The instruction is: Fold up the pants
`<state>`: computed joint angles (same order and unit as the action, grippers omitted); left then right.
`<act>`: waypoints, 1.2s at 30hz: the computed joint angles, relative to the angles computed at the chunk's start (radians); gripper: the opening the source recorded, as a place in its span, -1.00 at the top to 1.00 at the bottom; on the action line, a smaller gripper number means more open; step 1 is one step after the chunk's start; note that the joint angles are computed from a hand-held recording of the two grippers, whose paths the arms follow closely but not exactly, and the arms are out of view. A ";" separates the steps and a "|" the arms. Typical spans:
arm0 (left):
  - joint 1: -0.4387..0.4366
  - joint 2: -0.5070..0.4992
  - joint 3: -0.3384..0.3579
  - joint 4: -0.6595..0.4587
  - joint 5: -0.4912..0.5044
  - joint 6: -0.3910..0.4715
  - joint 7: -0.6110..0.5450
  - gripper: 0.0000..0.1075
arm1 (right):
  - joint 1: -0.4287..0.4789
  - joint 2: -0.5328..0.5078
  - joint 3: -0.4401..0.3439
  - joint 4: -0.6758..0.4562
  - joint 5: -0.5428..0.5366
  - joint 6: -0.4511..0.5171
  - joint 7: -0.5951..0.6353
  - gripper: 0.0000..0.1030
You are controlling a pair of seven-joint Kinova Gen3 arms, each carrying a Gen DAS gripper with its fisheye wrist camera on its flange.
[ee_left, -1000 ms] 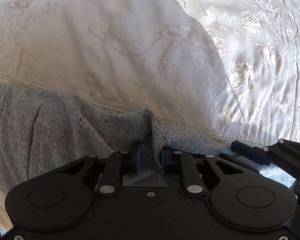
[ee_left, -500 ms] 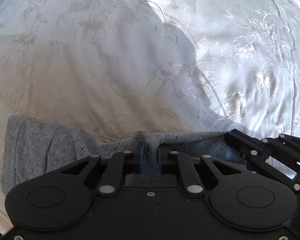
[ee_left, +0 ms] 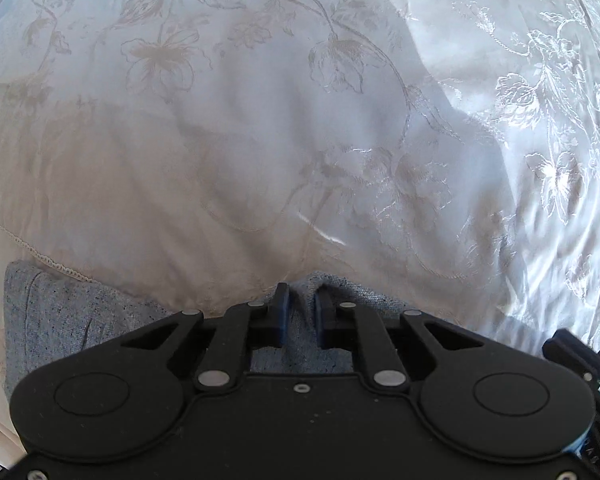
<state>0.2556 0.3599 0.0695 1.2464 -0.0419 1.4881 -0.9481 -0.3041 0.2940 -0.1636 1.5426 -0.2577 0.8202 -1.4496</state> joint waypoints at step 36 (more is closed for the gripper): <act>0.105 -0.007 -0.030 -0.106 -0.246 -0.064 -0.098 0.48 | -0.203 -0.103 -0.054 0.066 0.121 -0.084 -0.191 0.75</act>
<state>0.3603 0.3532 0.0396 1.1404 -0.2883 1.4239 -1.0462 -0.5072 0.1912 -0.2176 1.6089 -0.1369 0.7365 -1.6407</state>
